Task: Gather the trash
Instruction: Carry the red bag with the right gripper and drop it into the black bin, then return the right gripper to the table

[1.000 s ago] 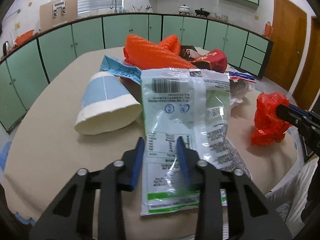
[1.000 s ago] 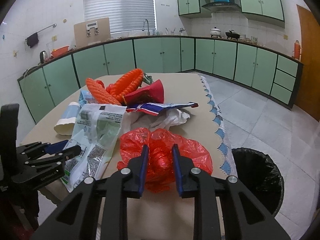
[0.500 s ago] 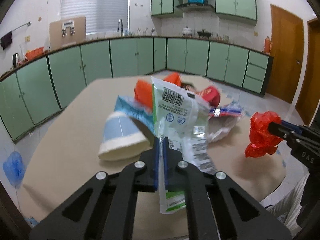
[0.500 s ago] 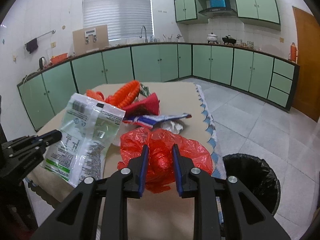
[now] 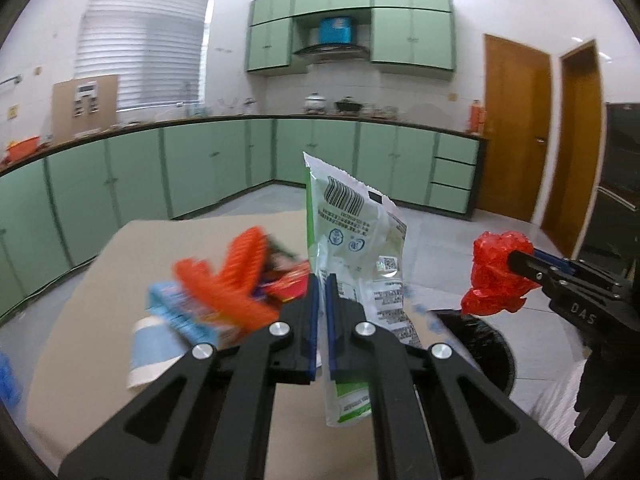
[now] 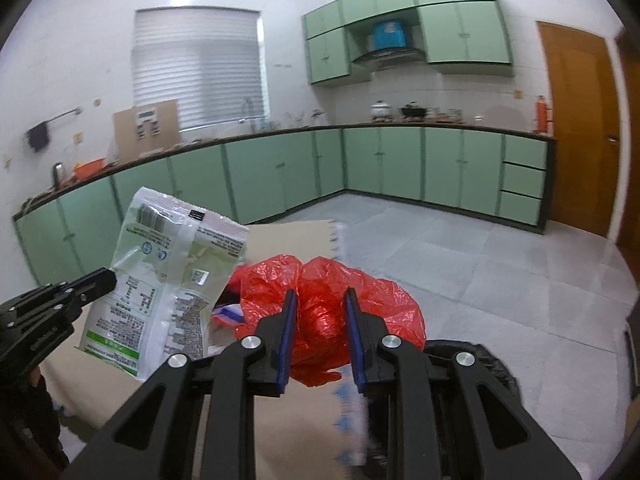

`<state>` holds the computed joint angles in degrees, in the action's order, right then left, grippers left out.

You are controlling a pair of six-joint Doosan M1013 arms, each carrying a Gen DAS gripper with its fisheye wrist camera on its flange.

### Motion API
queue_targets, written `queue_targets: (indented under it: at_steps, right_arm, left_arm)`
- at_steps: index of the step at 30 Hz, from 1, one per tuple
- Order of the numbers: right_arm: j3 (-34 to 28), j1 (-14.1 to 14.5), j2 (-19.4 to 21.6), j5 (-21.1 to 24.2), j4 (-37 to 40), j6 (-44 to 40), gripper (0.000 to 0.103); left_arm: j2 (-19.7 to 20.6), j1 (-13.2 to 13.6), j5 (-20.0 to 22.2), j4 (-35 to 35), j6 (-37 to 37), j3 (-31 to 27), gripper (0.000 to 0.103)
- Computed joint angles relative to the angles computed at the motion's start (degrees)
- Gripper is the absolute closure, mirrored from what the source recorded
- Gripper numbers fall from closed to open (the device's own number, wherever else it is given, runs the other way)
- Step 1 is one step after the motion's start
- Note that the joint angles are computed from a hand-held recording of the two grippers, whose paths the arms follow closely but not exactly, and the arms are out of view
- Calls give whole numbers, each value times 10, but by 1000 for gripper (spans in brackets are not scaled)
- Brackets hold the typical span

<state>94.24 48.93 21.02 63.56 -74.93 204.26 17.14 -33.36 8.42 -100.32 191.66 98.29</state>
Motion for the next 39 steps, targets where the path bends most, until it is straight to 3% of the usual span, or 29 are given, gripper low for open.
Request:
queue_targets:
  at_steps: [4, 6, 9, 15, 20, 22, 25, 27, 37, 39]
  right_arm:
    - [22, -9, -13, 27, 20, 12, 80]
    - [36, -14, -19, 37, 32, 22, 80]
    - [53, -22, -26, 51, 42, 35, 80]
    - [85, -45, -34, 49, 71, 58, 80]
    - [121, -70, -42, 4, 95, 98, 80]
    - [127, -76, -42, -2, 105, 101, 78]
    - [134, -81, -45, -11, 117, 109, 74]
    - [139, -83, -46, -14, 123, 117, 68]
    - [140, -80, -53, -15, 119, 142, 43]
    - [132, -74, -51, -4, 110, 142, 28]
  left_arm:
    - [21, -18, 24, 40, -25, -22, 100]
    - [36, -29, 39, 89, -72, -41, 100]
    - [56, -46, 45, 90, -68, -58, 100]
    - [103, -77, 53, 255, -230, -109, 100]
    - [146, -93, 83, 486, -463, -162, 100]
    - [159, -96, 96, 535, -508, -180, 97]
    - [172, -97, 107, 568, -539, -198, 90]
    - [180, -98, 116, 582, -557, -209, 77]
    - [171, -85, 111, 586, -580, -206, 70]
    - [160, -78, 99, 557, -554, -192, 61]
